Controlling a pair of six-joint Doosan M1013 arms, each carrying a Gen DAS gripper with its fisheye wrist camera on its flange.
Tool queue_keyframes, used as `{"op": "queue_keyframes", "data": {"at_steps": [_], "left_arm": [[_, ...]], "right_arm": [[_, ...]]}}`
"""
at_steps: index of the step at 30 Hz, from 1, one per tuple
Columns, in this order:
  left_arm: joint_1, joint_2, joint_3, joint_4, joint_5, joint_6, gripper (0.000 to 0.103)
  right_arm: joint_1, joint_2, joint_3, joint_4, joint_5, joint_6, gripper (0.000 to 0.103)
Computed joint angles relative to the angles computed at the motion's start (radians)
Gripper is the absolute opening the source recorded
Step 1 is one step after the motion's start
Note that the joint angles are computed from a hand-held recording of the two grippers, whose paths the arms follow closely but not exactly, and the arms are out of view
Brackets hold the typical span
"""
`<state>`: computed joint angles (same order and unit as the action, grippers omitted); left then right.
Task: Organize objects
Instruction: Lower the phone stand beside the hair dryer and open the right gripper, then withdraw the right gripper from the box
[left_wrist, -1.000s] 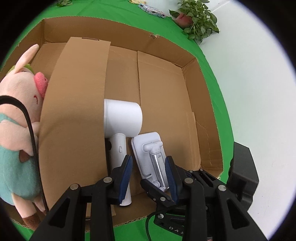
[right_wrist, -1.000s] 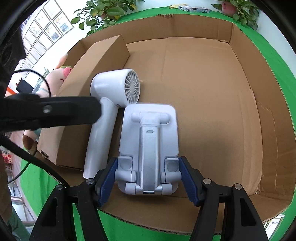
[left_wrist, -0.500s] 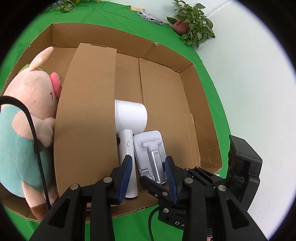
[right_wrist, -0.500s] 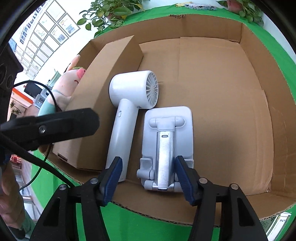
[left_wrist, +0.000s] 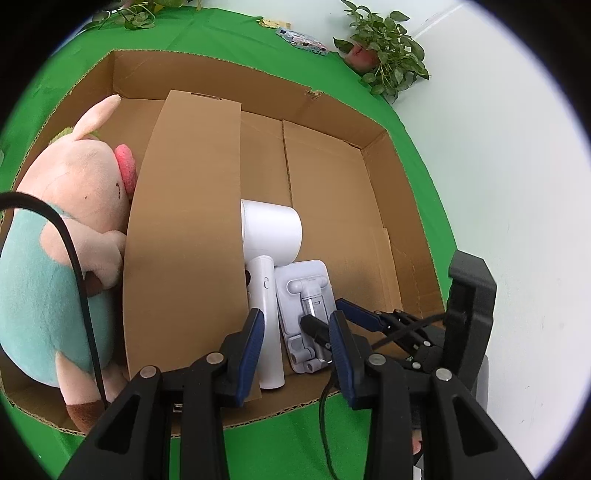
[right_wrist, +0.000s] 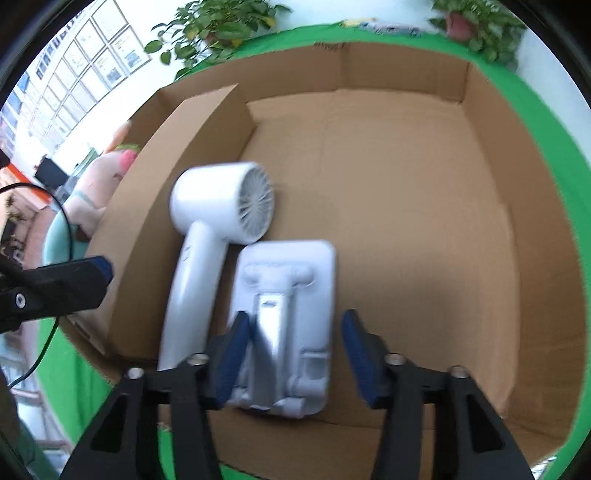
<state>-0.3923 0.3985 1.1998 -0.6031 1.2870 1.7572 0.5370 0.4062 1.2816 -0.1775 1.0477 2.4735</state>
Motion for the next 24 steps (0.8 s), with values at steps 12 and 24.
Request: {"op": "queue_keyframes", "data": {"at_steps": [12, 24], "left_arm": [[-0.011, -0.027, 0.034, 0.017, -0.08, 0.031, 0.034], [-0.12, -0.284, 0.37, 0.439, -0.809, -0.05, 0.082]], "right_arm": [[0.011, 0.014, -0.027, 0.001, 0.034, 0.108, 0.044], [0.195, -0.067, 0.059, -0.549, 0.113, 0.36, 0.102]]}}
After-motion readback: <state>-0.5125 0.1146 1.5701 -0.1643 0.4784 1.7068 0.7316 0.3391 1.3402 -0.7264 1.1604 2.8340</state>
